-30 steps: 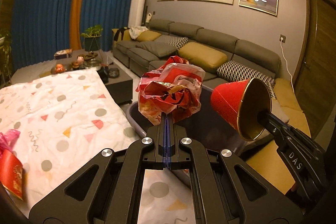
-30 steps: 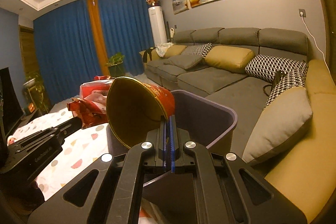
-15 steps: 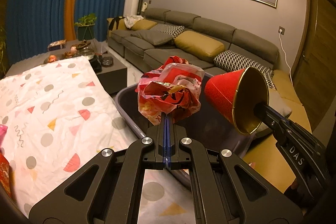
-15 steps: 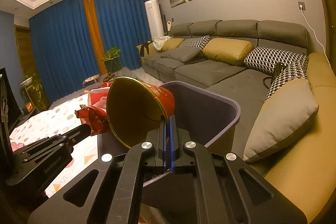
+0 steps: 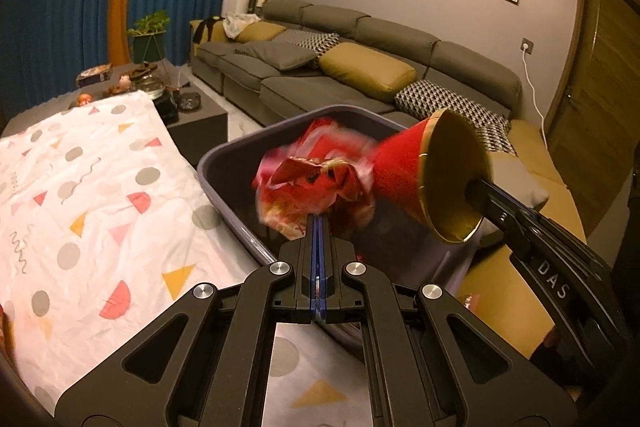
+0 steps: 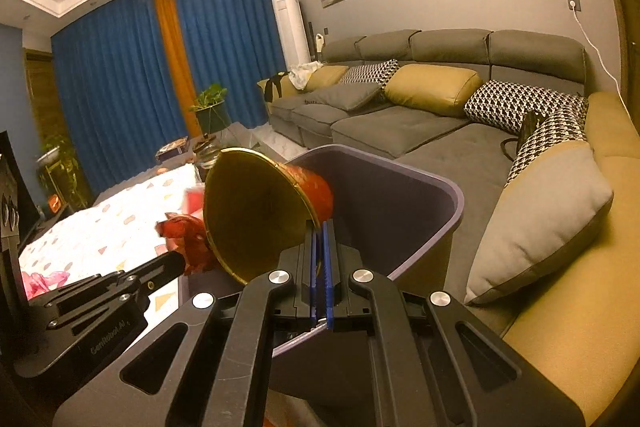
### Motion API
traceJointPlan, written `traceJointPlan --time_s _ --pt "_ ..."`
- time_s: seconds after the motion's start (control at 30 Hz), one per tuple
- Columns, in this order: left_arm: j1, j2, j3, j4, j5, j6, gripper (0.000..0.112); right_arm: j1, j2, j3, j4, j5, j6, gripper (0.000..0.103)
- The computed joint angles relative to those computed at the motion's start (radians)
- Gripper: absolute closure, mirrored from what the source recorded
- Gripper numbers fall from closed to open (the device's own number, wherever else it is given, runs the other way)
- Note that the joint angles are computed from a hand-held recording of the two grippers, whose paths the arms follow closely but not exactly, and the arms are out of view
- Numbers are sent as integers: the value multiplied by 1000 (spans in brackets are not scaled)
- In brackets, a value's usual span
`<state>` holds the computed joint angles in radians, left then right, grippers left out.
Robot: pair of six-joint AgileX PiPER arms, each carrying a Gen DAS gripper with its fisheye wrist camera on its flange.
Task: Collect trash
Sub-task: 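Open both tools over the grey bin to drop the wrapper and cup, then move both open tools back toward the trash on the bed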
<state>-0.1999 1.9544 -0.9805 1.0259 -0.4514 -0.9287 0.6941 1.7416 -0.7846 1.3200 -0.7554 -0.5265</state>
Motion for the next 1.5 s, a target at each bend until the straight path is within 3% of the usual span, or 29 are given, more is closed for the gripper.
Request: traceJointPlan --time_s 0.1,0.17,0.27,0.33,0.43,0.53,0.63,0.87,1.07,1.2,1.5 --pt "8 5 6 11 -21 12 112 -5 -4 3 -7 5 6 97" --pt "11 3 11 -6 -6 30 104 -9 -5 8 -8 10 15 96" --pt "28 -16 44 -80 3 98 82 -8 -8 16 -17 5 30 92" --pt "41 -36 77 -161 0 173 61 -2 -12 19 -10 -5 27 78" --pt "64 -97 167 -351 -20 351 40 25 -21 29 0 -32 28 69" --pt "89 -160 243 -474 -37 474 31 92 -35 42 38 -101 15 46" --pt "123 -236 325 -577 -44 574 24 152 -44 49 77 -151 -3 33" --pt "258 -404 511 -711 -89 691 17 312 -64 35 169 -257 -44 20" --pt "499 -501 609 -559 -110 600 16 428 -43 -23 224 -301 -102 17" --pt "703 -527 651 -376 -174 515 16 479 -3 -95 233 -289 -151 17" --pt "1119 -467 624 -78 -293 428 16 552 172 -338 260 -222 -305 17"
